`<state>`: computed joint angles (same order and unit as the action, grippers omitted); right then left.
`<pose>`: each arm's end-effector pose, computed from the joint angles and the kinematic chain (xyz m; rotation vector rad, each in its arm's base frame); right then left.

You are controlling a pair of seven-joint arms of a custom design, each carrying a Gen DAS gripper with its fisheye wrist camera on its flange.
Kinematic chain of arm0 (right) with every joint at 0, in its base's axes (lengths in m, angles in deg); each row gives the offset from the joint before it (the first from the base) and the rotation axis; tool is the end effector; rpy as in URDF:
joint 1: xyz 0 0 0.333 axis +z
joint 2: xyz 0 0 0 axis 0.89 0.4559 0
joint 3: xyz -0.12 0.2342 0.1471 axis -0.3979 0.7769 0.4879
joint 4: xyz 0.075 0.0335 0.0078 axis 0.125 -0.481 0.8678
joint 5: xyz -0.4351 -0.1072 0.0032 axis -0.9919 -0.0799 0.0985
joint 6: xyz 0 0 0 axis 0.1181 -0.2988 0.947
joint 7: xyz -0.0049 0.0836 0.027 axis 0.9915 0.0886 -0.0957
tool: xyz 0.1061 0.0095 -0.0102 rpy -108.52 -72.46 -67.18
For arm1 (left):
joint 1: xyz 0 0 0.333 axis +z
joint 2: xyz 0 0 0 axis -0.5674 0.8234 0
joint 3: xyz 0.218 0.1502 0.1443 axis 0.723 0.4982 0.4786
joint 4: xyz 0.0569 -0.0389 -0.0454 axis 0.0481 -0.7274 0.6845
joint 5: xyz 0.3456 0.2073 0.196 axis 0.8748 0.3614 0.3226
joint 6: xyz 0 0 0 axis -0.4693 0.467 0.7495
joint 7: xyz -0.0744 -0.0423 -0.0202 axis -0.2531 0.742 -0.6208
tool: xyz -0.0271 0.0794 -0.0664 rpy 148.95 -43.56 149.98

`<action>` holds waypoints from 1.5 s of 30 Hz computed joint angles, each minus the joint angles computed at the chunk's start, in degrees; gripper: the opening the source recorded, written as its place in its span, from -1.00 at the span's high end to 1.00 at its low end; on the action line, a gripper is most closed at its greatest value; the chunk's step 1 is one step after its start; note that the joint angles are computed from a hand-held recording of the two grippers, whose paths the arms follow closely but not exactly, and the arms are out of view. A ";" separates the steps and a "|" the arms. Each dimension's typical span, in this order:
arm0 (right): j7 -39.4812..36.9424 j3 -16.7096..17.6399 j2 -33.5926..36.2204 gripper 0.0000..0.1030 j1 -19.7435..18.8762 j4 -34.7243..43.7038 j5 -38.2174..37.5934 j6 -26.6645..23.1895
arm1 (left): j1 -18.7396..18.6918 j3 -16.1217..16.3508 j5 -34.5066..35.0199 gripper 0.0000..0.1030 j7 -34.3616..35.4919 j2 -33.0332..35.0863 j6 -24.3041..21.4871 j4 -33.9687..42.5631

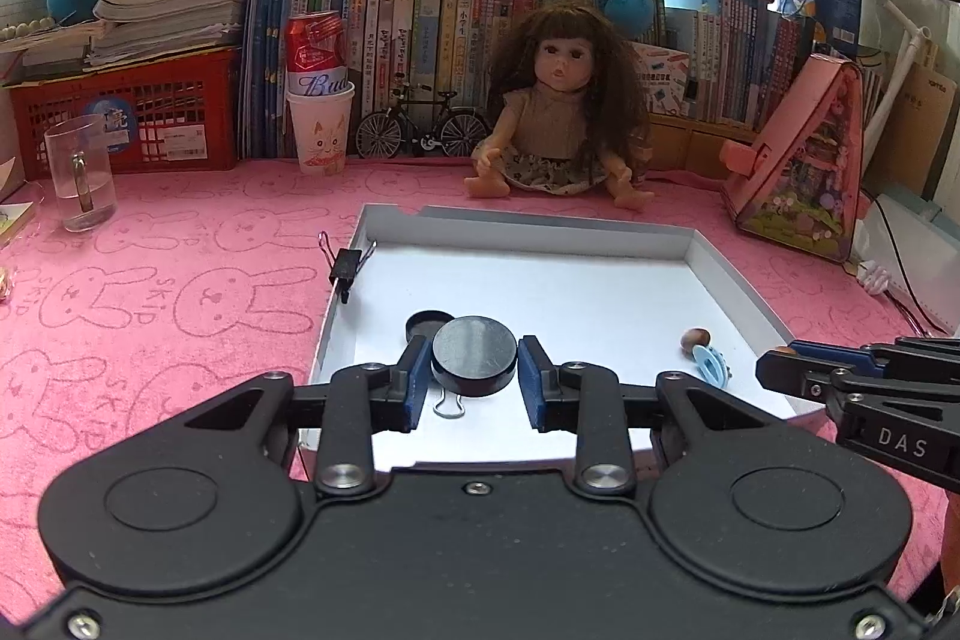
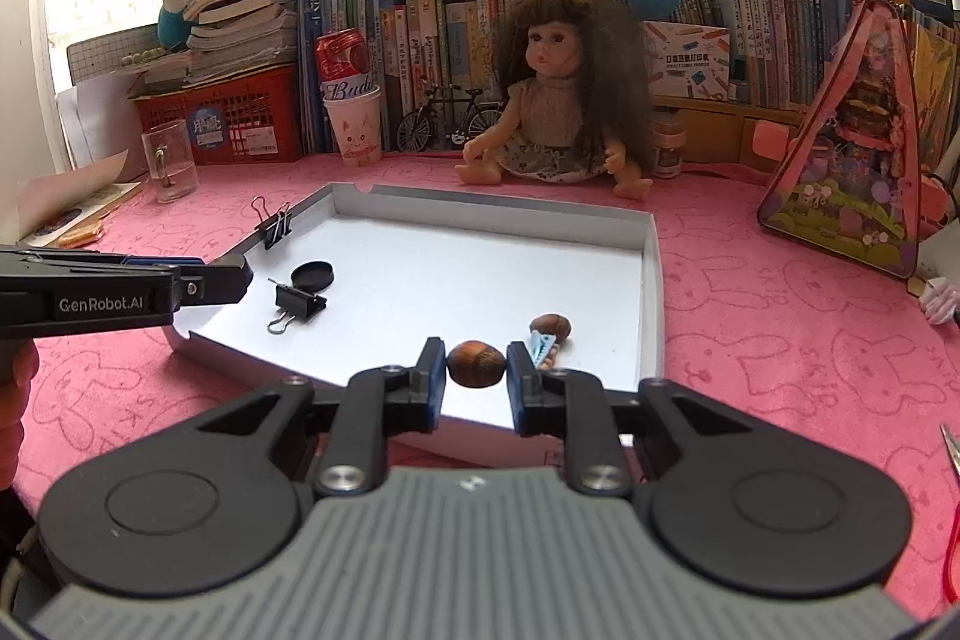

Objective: Organize rigid objects
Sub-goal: 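Grasp the black lid with the left tool while the right tool grasps the brown nut, then lower the lid and nut into the white tray and open both tools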

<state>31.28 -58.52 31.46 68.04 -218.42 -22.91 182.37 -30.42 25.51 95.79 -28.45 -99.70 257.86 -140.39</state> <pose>0.4070 0.2676 0.4739 -1.7382 1.3056 -0.6610 0.4156 -0.1889 0.4815 -1.6415 1.6188 -1.0093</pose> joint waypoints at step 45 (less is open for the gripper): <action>-10.82 -19.02 21.66 0.50 13.72 21.53 12.30 -14.59 | -0.84 7.25 29.86 0.43 -18.38 26.43 -8.28 22.06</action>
<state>20.46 -77.53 53.12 81.76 -196.89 -10.61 167.78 -31.25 32.77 125.65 -46.82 -73.27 249.58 -118.33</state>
